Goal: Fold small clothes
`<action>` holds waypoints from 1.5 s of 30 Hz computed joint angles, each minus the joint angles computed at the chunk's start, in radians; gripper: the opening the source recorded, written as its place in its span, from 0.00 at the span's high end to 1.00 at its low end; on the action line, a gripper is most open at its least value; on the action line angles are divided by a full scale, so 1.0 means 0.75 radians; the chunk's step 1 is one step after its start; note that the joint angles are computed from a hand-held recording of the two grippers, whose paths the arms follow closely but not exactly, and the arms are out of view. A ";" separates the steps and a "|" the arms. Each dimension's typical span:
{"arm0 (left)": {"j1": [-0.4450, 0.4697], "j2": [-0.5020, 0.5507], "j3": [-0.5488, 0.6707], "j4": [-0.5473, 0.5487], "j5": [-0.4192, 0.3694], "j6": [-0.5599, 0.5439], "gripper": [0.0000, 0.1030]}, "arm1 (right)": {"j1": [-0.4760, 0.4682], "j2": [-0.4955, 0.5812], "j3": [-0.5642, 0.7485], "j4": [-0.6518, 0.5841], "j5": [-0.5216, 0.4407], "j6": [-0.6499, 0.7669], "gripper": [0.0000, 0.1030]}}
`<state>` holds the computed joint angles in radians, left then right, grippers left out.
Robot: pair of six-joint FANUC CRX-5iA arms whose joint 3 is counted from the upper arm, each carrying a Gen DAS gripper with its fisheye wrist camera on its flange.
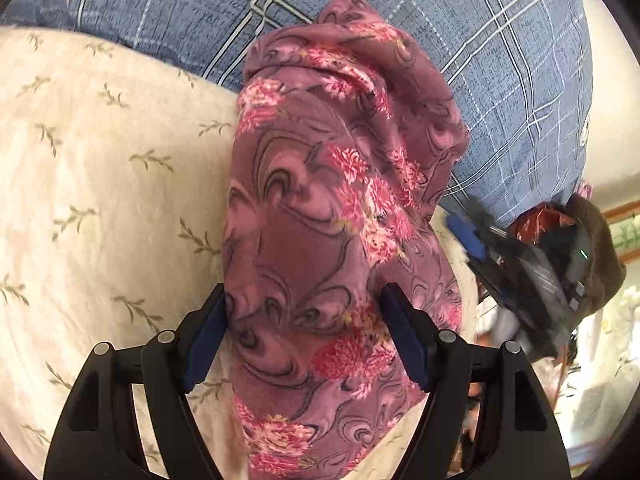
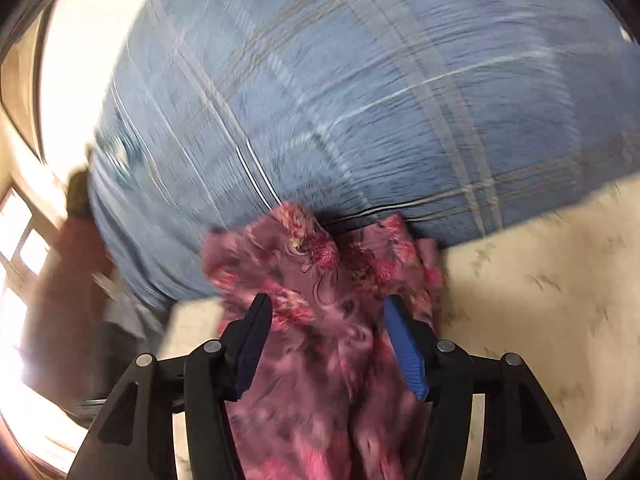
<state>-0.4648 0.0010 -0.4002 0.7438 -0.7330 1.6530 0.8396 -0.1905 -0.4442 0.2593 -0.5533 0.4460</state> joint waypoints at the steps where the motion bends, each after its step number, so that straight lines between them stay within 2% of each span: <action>1: -0.006 -0.013 -0.020 0.011 0.009 -0.005 0.27 | -0.006 0.069 0.067 -0.052 -0.058 0.058 0.41; 2: -0.010 -0.024 -0.036 0.024 0.013 -0.015 0.27 | -0.017 0.137 0.148 -0.133 -0.115 0.143 0.49; 3: -0.001 -0.019 -0.025 0.031 -0.001 -0.031 0.27 | -0.033 0.177 0.199 -0.201 -0.133 0.236 0.84; 4: -0.003 -0.027 -0.033 0.033 -0.004 -0.049 0.27 | -0.034 0.174 0.200 -0.200 -0.105 0.263 0.92; 5: -0.006 -0.034 -0.048 0.040 0.001 -0.069 0.26 | -0.033 0.137 0.152 -0.148 -0.030 0.221 0.94; 6: -0.008 -0.041 -0.062 0.050 0.005 -0.092 0.26 | -0.036 0.087 0.073 -0.064 0.072 0.108 0.95; 7: -0.013 -0.042 -0.068 0.050 0.014 -0.101 0.26 | -0.055 0.049 0.012 0.004 0.120 -0.027 0.96; 8: -0.016 -0.048 -0.077 0.047 0.023 -0.104 0.26 | -0.084 0.055 0.004 0.002 0.098 -0.096 0.96; 9: -0.020 -0.055 -0.080 0.030 0.030 -0.087 0.26 | -0.100 0.083 0.043 -0.043 0.006 -0.095 1.00; 10: -0.021 -0.052 -0.067 0.004 0.026 -0.058 0.26 | -0.115 0.122 0.083 -0.068 -0.102 -0.081 1.00; 11: -0.021 -0.053 -0.054 -0.021 0.011 -0.036 0.26 | -0.128 0.116 0.093 -0.105 -0.139 -0.051 1.00; 12: -0.024 -0.059 -0.053 -0.028 0.003 -0.031 0.26 | -0.138 0.065 0.065 -0.139 -0.107 -0.042 0.97; 14: -0.034 -0.091 -0.075 -0.024 -0.006 -0.047 0.26 | -0.128 -0.100 -0.051 -0.185 0.046 -0.030 0.91; 16: -0.024 -0.136 -0.124 0.018 -0.025 -0.075 0.26 | -0.107 -0.200 -0.055 -0.344 0.028 0.146 0.77; 17: -0.030 -0.151 -0.148 0.045 -0.020 -0.083 0.26 | -0.090 -0.229 -0.048 -0.407 -0.003 0.213 0.55; 18: -0.035 -0.154 -0.164 0.069 -0.011 -0.097 0.25 | -0.079 -0.245 -0.036 -0.464 -0.034 0.276 0.44; 19: -0.050 -0.163 -0.183 0.086 0.002 -0.097 0.25 | -0.043 -0.252 -0.040 -0.494 -0.036 0.310 0.43; 20: -0.065 -0.174 -0.191 0.069 0.025 -0.072 0.25 | 0.020 -0.241 -0.045 -0.454 -0.046 0.276 0.44; 22: -0.082 -0.178 -0.150 -0.034 0.014 0.031 0.25 | 0.147 -0.198 -0.067 -0.200 -0.216 0.124 0.52; 23: -0.086 -0.165 -0.119 -0.061 -0.018 0.069 0.25 | 0.209 -0.201 -0.089 -0.117 -0.272 0.092 0.84; 24: -0.088 -0.165 -0.116 -0.049 -0.035 0.070 0.25 | 0.246 -0.222 -0.113 -0.040 -0.259 0.047 0.87; 25: -0.087 -0.184 -0.124 -0.047 -0.046 0.069 0.25 | 0.274 -0.289 -0.176 0.050 -0.190 -0.068 0.88; 26: -0.091 -0.199 -0.117 -0.091 -0.050 0.099 0.25 | 0.296 -0.378 -0.274 0.173 -0.084 -0.240 0.90; 27: -0.097 -0.201 -0.102 -0.142 -0.053 0.136 0.25 | 0.310 -0.431 -0.342 0.276 -0.037 -0.380 0.91; 28: -0.101 -0.196 -0.079 -0.215 -0.072 0.188 0.25 | 0.321 -0.467 -0.385 0.309 -0.029 -0.466 0.91; 29: -0.108 -0.183 -0.065 -0.257 -0.085 0.219 0.26 | 0.322 -0.456 -0.394 0.272 -0.043 -0.482 0.91; 30: -0.117 -0.186 -0.069 -0.274 -0.070 0.226 0.26 | 0.319 -0.410 -0.367 0.166 -0.113 -0.446 0.92; 31: -0.129 -0.192 -0.051 -0.323 -0.074 0.259 0.25 | 0.320 -0.409 -0.380 0.129 -0.118 -0.440 0.91; 33: -0.144 -0.190 -0.005 -0.392 -0.136 0.291 0.25 | 0.335 -0.455 -0.408 0.181 -0.100 -0.513 0.89; 34: -0.142 -0.204 -0.018 -0.360 -0.149 0.248 0.25 | 0.337 -0.481 -0.410 0.196 -0.095 -0.539 0.84; 37: -0.113 -0.267 -0.095 -0.216 -0.100 0.108 0.25 | 0.325 -0.498 -0.442 0.396 -0.041 -0.685 0.82; 38: -0.107 -0.273 -0.081 -0.229 -0.082 0.113 0.25 | 0.300 -0.487 -0.442 0.460 -0.012 -0.719 0.75; 39: -0.099 -0.271 -0.055 -0.261 -0.073 0.130 0.25 | 0.279 -0.477 -0.433 0.477 0.014 -0.720 0.61; 41: -0.081 -0.223 0.033 -0.339 -0.079 0.187 0.25 | 0.200 -0.387 -0.331 0.328 0.062 -0.541 0.48; 45: -0.046 -0.085 0.176 -0.405 -0.123 0.240 0.25 | 0.119 -0.177 -0.132 0.064 -0.020 -0.242 0.48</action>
